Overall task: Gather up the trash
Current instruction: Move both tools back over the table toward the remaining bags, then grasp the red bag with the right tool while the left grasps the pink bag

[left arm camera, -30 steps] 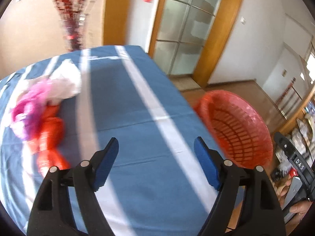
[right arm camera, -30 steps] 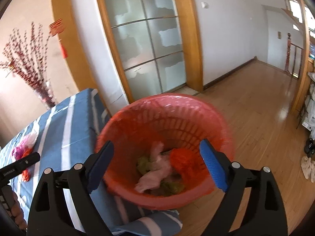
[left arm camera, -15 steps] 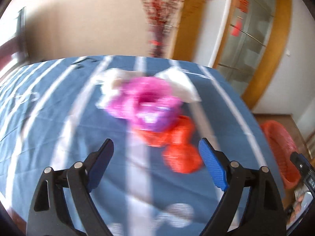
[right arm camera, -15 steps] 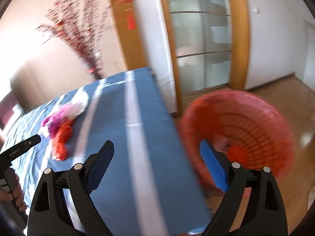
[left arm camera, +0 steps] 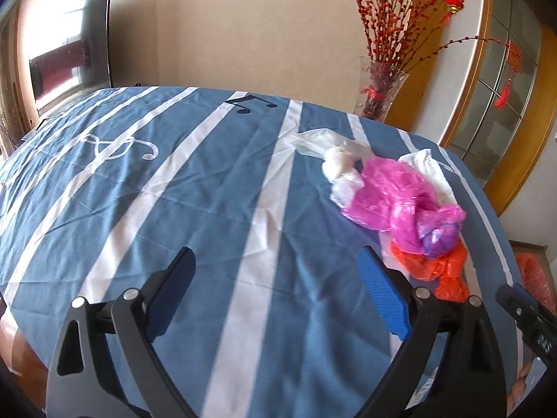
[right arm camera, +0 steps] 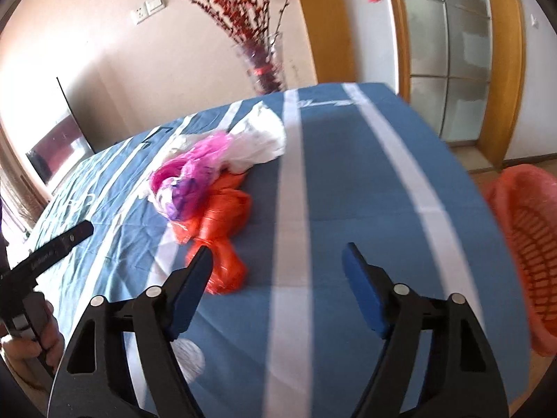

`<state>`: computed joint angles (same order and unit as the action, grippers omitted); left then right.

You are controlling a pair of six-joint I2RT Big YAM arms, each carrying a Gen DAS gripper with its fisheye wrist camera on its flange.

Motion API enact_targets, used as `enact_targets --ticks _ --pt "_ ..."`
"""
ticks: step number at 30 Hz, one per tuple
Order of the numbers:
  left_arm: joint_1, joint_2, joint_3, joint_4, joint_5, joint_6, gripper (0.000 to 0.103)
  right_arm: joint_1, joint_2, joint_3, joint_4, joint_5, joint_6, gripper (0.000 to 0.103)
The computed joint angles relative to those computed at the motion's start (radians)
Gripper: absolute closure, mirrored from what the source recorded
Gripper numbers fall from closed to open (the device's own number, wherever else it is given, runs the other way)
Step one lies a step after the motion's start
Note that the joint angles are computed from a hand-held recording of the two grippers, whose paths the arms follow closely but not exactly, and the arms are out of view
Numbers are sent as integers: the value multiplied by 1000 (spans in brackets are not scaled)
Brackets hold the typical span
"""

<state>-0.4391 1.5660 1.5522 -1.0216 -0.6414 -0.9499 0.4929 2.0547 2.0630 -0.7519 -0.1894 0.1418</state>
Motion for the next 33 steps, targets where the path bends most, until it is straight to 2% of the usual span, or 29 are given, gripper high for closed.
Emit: enact_targets --ticks 9,13,15,17,18,20,23,27,33 --pt "21 -7 -24 -12 3 24 4 42 170 284 -164 7 -9 34" --pt "26 -19 -50 21 23 34 4 52 248 412 -248 13 -15 37" --pt "31 -25 -62 38 41 34 4 57 280 466 -287 11 -24 42" --pt "36 -31 -73 53 56 31 4 65 308 515 -321 18 -41 52" --pt "38 -33 -77 60 63 29 4 68 308 514 -314 31 -49 56" --pt "40 -37 -84 72 73 26 4 71 304 508 -316 38 -65 70" --pt "39 -37 -84 76 81 25 4 65 288 478 -304 29 -56 78" --pt "29 -17 -57 50 70 31 4 54 235 387 -254 38 -52 81" --pt "15 -2 -34 62 79 57 4 25 131 211 -156 75 -48 82"
